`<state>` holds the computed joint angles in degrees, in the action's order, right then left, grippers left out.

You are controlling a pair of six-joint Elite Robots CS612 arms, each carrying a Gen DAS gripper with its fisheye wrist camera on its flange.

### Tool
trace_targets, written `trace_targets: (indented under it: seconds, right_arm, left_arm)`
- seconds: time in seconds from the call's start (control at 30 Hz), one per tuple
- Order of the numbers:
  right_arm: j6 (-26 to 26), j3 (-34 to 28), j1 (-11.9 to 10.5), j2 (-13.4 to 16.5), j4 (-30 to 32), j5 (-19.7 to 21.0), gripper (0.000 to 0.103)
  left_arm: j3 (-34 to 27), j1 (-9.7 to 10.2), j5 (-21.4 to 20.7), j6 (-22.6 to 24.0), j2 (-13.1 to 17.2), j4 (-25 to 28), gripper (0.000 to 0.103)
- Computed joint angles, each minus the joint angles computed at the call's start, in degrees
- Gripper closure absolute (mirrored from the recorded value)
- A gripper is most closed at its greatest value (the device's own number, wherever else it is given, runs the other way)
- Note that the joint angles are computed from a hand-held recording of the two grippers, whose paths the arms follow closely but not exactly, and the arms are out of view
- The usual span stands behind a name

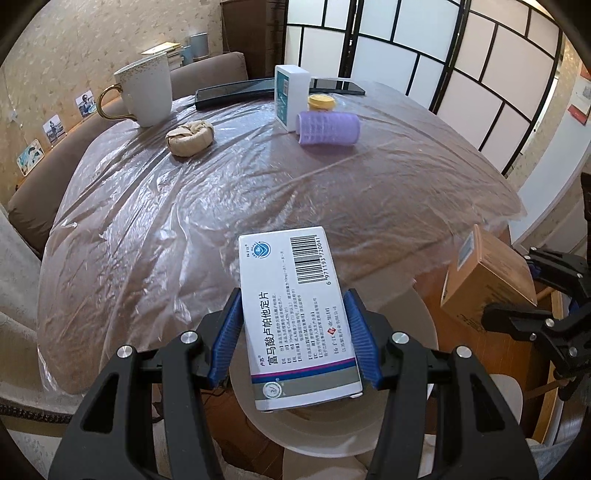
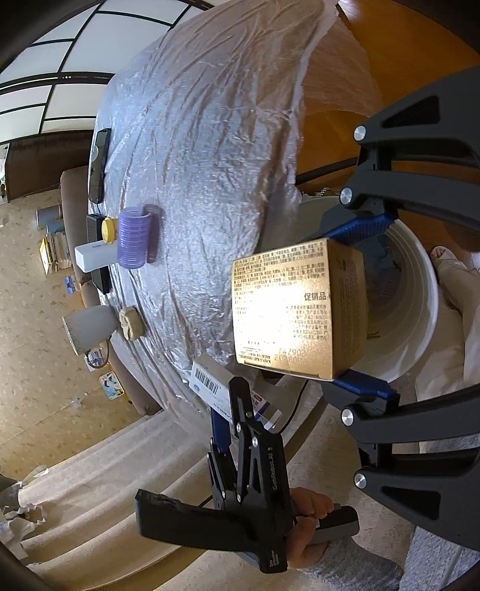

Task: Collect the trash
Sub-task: 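Carry the medicine box with the left tool while the right tool carries the cardboard box over the bin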

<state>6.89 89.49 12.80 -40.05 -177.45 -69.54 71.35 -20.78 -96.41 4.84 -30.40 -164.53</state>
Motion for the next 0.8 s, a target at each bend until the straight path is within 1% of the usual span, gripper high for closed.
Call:
trace_targets:
  seconds: [0.53,0.8]
  right_arm:
    - [-2.0,1.5,0.1,-0.4,1.4,0.6,0.045]
    - [-3.0,1.8,0.4,-0.4,2.2,-0.2,0.045]
  left_arm:
    - [4.6,-0.76,0.0,0.8,-1.6,-1.3,0.047]
    - [6.2,-1.02,0.4,1.3,-2.1,-1.5,0.047]
